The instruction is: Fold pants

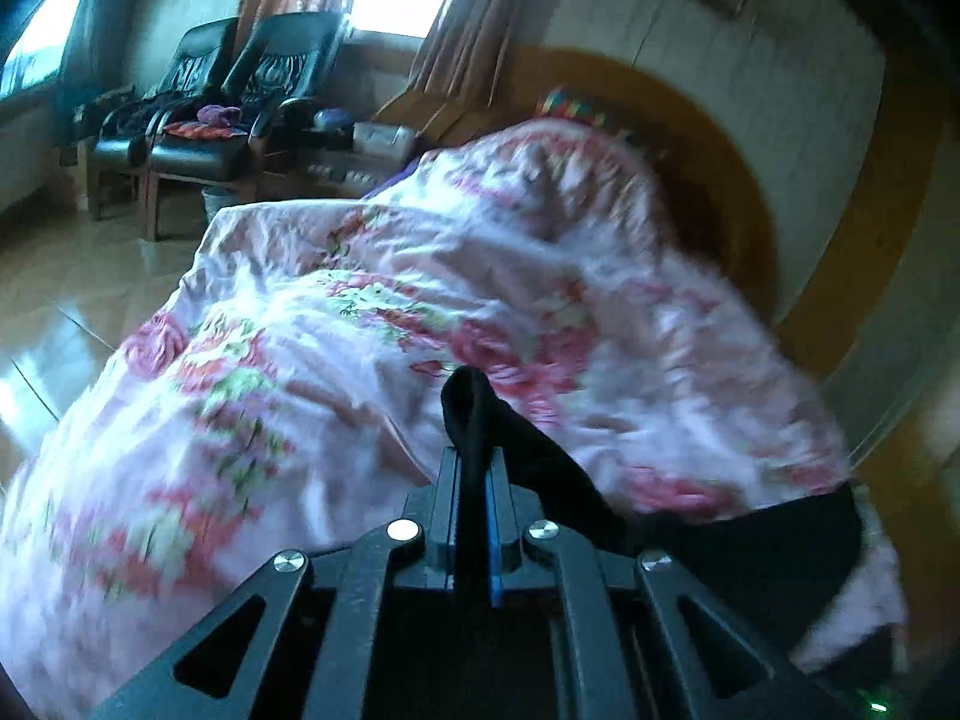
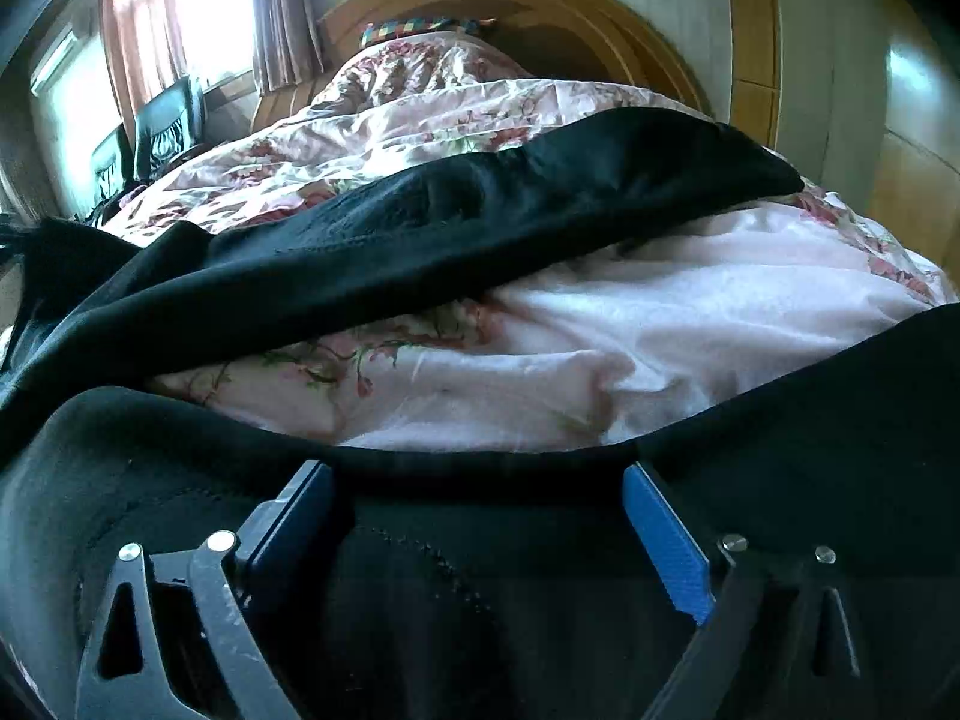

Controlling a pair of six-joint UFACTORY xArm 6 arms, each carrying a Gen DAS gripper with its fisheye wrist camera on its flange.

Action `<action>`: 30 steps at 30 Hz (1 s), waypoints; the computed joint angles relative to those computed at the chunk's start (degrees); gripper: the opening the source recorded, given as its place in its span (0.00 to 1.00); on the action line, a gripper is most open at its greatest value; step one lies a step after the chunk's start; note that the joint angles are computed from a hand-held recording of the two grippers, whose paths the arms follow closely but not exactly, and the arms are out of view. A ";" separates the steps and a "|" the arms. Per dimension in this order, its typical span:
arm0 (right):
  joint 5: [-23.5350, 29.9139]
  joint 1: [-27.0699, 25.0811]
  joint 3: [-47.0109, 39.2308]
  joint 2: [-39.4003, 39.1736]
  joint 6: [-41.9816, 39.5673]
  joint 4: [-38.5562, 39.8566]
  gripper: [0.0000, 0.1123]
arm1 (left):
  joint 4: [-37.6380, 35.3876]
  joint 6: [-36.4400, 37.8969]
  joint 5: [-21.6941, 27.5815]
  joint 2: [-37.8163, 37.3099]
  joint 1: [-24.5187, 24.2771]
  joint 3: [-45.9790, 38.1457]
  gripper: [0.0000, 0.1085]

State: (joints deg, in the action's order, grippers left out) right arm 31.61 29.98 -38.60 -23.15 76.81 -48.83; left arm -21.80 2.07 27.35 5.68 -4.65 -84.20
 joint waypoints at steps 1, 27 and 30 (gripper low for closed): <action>0.10 0.05 -0.06 0.03 -0.14 0.19 0.87 | -4.78 2.61 -1.25 -4.14 0.21 4.50 0.06; 9.14 -0.75 -53.55 35.38 -18.22 51.28 0.79 | -39.74 12.03 -6.23 -41.75 1.68 52.05 0.06; 16.05 -1.02 -60.50 41.08 -21.09 53.36 0.46 | -42.10 13.31 -5.04 -41.78 2.50 52.32 0.06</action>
State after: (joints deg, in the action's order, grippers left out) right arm 47.66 28.97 -99.10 17.94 55.72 4.53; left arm -63.89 15.37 22.31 -36.10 -2.15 -31.88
